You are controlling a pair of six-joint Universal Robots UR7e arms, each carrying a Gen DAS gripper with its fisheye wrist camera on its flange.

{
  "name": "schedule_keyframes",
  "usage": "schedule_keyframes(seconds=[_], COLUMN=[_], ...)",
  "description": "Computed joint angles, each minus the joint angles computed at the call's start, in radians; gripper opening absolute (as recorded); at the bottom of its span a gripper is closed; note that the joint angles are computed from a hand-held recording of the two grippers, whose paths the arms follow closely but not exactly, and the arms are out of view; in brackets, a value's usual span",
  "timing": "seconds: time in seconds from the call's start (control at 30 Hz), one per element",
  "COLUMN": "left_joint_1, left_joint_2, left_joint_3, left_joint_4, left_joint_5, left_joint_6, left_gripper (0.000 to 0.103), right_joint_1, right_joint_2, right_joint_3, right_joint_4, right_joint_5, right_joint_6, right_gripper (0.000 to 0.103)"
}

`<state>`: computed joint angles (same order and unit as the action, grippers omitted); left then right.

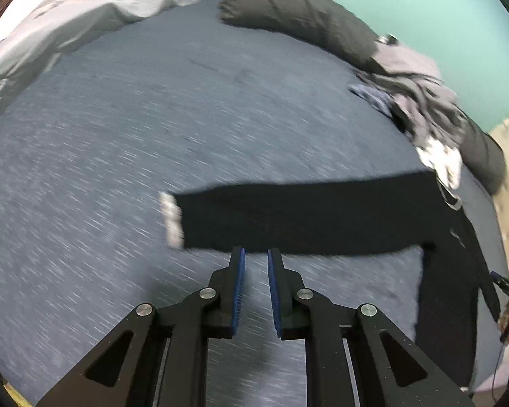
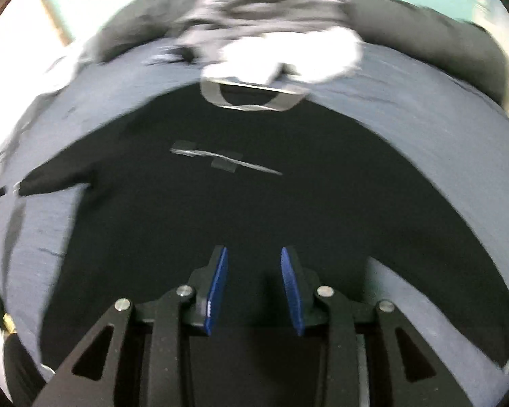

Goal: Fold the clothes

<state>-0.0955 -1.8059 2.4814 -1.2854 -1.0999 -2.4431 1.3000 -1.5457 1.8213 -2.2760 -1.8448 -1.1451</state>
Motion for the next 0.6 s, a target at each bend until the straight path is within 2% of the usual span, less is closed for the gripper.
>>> schedule_keyframes(seconds=[0.17, 0.33, 0.47, 0.6], left_joint_1=[0.102, 0.17, 0.25, 0.329], left_joint_2=[0.19, 0.338, 0.477, 0.612], left_joint_3=[-0.014, -0.026, -0.059, -0.095], left_joint_4=[-0.274, -0.521, -0.72, -0.958], left_joint_5=[0.072, 0.112, 0.143, 0.189], left_joint_6=[0.183, 0.31, 0.454, 0.611], left_gripper=[0.016, 0.017, 0.017, 0.018], right_joint_1=[-0.129, -0.228, -0.281, -0.315], right_joint_2=[0.057, 0.114, 0.145, 0.159], right_joint_3=[-0.233, -0.414, -0.497, -0.537], right_joint_4=[0.043, 0.096, 0.115, 0.127], right_joint_5=[0.039, 0.099, 0.13, 0.149], right_joint_6=[0.107, 0.211, 0.238, 0.225], right_gripper=[0.033, 0.039, 0.04, 0.041])
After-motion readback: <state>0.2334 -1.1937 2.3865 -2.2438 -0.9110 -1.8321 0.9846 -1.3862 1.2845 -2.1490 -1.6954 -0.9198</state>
